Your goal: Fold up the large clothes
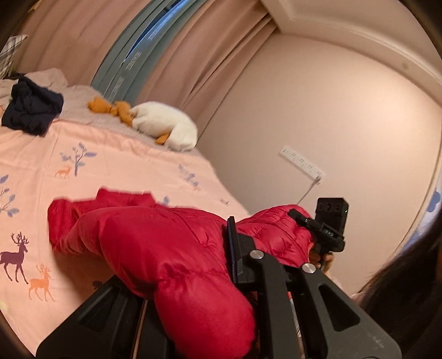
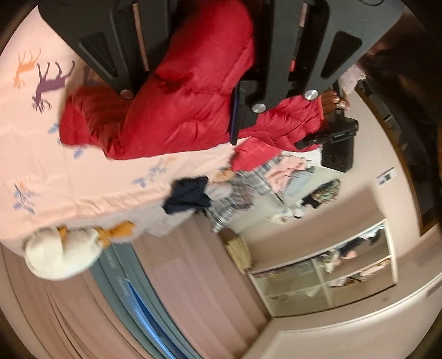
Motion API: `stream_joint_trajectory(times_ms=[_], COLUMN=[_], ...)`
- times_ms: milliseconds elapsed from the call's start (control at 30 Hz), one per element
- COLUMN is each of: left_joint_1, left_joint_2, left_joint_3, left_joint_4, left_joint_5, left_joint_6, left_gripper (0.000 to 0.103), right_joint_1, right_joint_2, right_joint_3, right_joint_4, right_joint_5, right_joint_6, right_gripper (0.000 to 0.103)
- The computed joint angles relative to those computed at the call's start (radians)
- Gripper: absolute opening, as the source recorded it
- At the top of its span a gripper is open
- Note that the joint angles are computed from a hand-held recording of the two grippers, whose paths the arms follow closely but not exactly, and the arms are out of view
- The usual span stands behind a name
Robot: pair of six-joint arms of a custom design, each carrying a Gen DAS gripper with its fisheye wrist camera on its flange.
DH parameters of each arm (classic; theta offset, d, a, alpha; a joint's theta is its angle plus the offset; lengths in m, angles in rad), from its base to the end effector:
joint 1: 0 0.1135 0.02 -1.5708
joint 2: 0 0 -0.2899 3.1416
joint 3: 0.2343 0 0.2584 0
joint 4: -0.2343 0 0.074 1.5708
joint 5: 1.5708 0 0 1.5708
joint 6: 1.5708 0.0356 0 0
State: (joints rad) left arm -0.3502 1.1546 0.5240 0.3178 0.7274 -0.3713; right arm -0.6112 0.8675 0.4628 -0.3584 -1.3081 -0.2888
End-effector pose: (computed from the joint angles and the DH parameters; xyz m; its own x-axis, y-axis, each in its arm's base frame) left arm 0.2144 -0.1035 0.2480 -0.5779 -0.0774 -0.8124 0.6877 0.4898 -0.5359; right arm 0.1404 -0.0564 0.2333 -0.4223 0.2056 -0.8829 -0.5662 0.7007 0.4340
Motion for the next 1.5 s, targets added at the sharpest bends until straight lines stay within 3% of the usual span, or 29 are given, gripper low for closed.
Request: stream_joint_trajectory(times_ms=[200, 433, 600, 1033, 1233, 1500], left_joint_1=[0.01, -0.006, -0.012, 0.01, 0.0, 0.027], left_joint_2=[-0.081, 0.039, 0.151, 0.505, 0.651, 0.803], left_joint_3=[-0.022, 0.011, 0.068, 0.273, 0.388, 0.523], left_joint_4=[0.013, 0.03, -0.004, -0.042, -0.118, -0.184], left_joint_5=[0.004, -0.08, -0.132, -0.188, -0.263, -0.244], left_joint_6=[-0.018, -0.056, -0.067, -0.117, -0.112, -0.141], left_gripper=[0.013, 0.013, 0.013, 0.013, 0.013, 0.013], right_joint_1=[-0.018, 0.089, 0.18, 0.29, 0.346, 0.372], right_joint_2=[-0.067, 0.003, 0.147, 0.547, 0.748, 0.926], right_joint_3=[0.012, -0.039, -0.041, 0.027, 0.125, 0.23], right_joint_4=[0.022, 0.253, 0.377, 0.629, 0.672, 0.691], right_joint_5=[-0.051, 0.126, 0.286, 0.495, 0.586, 0.636], right_joint_6=[0.056, 0.256, 0.348, 0.471, 0.516, 0.556], right_gripper=[0.018, 0.018, 0.018, 0.018, 0.018, 0.018])
